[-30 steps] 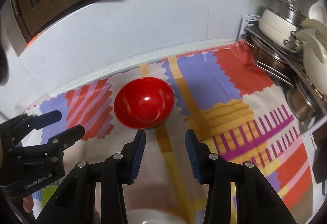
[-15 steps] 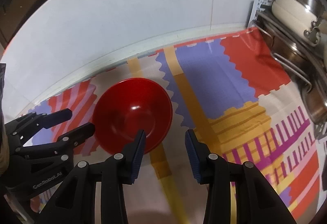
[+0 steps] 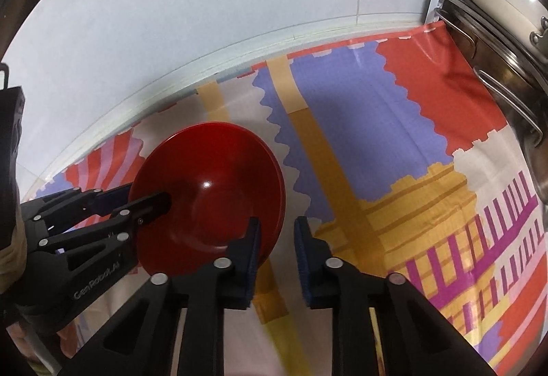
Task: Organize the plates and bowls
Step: 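Close both grippers on the red-and-black bowl's rim, then lift the red-and-black bowl with both grippers and carry it to the white bowl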
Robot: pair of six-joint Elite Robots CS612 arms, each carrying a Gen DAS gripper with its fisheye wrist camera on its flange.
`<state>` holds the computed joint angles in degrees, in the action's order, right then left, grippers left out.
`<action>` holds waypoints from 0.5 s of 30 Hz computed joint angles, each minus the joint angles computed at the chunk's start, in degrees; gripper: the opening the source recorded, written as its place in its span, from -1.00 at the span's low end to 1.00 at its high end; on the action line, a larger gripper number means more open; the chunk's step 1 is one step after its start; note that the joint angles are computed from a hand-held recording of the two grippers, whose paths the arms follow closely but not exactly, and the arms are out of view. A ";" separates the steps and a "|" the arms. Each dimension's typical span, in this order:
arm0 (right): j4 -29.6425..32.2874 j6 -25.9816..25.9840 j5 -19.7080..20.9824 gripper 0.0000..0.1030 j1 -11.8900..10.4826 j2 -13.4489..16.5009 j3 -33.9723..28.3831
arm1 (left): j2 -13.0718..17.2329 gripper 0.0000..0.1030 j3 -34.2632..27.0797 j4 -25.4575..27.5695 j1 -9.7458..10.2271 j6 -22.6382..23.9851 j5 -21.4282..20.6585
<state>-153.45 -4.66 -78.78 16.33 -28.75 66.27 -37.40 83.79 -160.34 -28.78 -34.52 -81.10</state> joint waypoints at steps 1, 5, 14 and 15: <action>-0.03 -0.08 0.15 -0.71 0.00 0.06 -0.04 | 0.07 -0.74 -0.07 0.00 -0.02 -0.13 0.22; -1.11 -0.19 -0.80 -0.74 0.24 0.16 0.11 | 0.07 -0.76 0.32 -1.15 0.23 -1.41 -0.59; -2.09 2.32 0.06 -0.78 -0.02 -1.52 2.32 | -2.68 -0.77 3.64 -3.68 -0.70 -3.10 0.56; -2.73 2.31 0.18 -0.78 -0.05 -2.00 3.05 | -3.04 -0.77 4.04 -3.79 -0.80 -3.18 0.73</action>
